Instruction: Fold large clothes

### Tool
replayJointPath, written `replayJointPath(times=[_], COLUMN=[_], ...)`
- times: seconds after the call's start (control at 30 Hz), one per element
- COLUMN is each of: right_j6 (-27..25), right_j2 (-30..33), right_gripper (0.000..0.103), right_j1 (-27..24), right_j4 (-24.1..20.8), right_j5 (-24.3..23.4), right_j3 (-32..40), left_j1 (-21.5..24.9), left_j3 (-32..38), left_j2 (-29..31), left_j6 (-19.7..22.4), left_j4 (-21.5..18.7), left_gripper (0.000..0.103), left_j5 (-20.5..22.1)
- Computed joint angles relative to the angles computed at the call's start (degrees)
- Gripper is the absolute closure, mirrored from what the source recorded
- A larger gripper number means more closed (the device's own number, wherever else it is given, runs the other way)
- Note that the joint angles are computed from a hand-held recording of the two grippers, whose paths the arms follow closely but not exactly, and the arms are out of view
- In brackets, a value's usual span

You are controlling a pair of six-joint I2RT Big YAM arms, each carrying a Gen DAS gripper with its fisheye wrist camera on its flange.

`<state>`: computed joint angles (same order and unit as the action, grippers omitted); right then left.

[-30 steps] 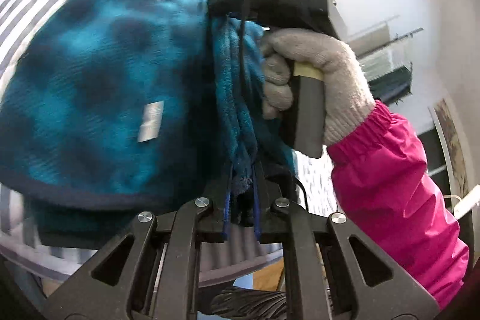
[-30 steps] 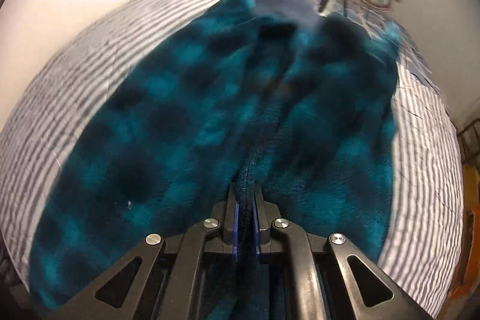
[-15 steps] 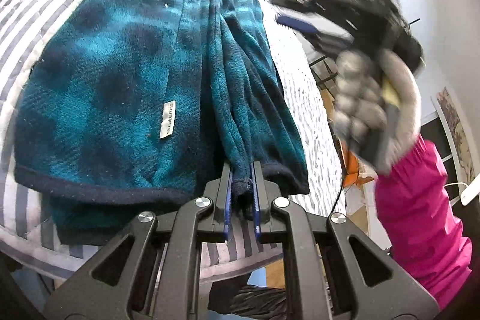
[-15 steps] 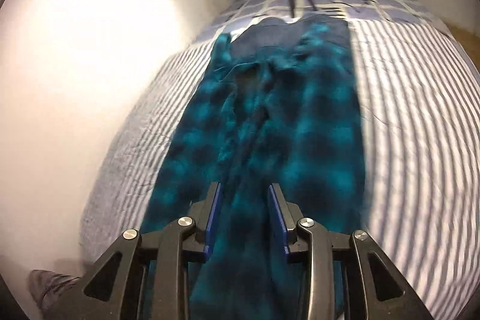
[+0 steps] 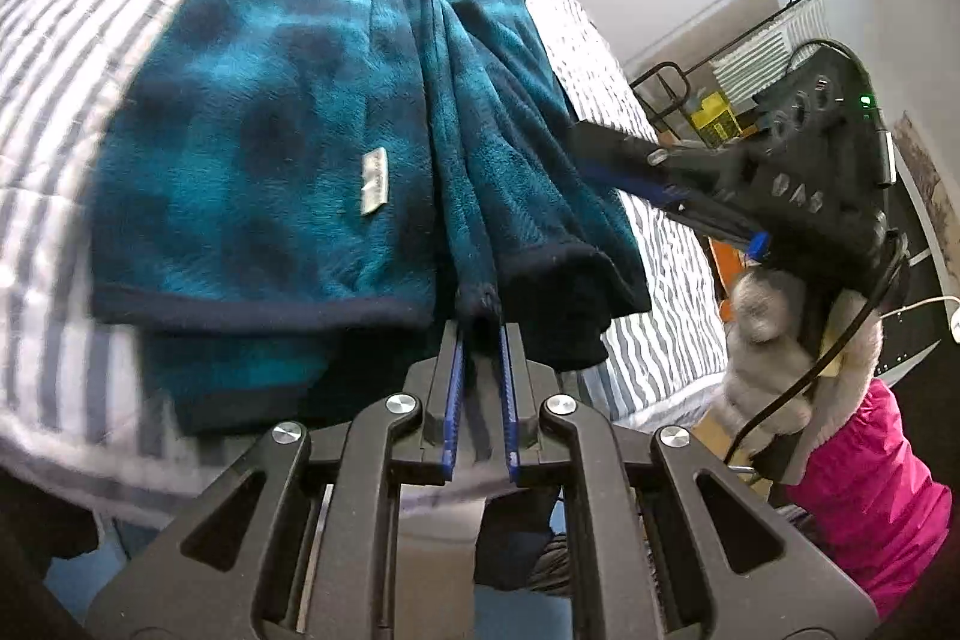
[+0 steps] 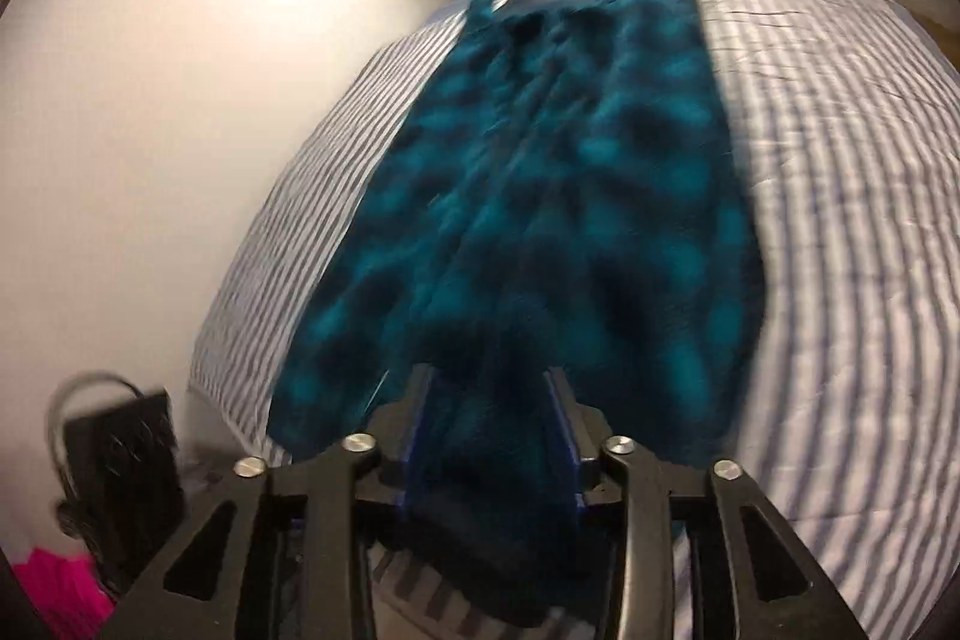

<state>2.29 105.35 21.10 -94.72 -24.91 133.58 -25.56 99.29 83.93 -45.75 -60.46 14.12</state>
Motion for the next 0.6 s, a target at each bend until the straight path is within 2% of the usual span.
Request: replayJointPath(times=[0.1,0.2,0.23,0.33,0.37,0.43,0.6], right_j6=[-5.3,-6.9,-6.0,-1.7,0.0,1.5,-1.4], right_j2=[-0.3,-1.7,-1.9,-3.1,-4.1,-5.7,-7.6], right_gripper=[0.056,0.056,0.055,0.056,0.056,0.055,0.056], right_j1=[3.5,5.5,5.3,3.0,2.3,1.9,4.0], right_j4=[-2.0,-0.5,-0.4,0.0,0.9,1.4,2.2], right_j5=[6.8,12.3,11.6,4.3,3.4,4.2,12.3], right_j3=[-1.2,-4.3,-4.6,-5.5,-6.7,-8.7,-13.4], left_j1=[0.9,3.3,4.0,6.5,7.1,8.1,8.5], left_j3=[-0.5,-0.7,-0.7,-2.1,-2.5,-3.1,-3.8], left_j2=[-2.2,-3.8,-4.0,-5.9,-6.3,-6.8,-6.8], left_j6=[0.7,0.8,1.0,0.9,0.9,1.0,1.2], left_j4=[-1.0,-2.5,-2.7,-3.1,-3.1,-3.0,-2.4], left_gripper=[0.095,0.095,0.095,0.095,0.095,0.095,0.095], left_j5=[-1.4,-2.2,-2.1,-2.0,-1.8,-1.3,-0.5])
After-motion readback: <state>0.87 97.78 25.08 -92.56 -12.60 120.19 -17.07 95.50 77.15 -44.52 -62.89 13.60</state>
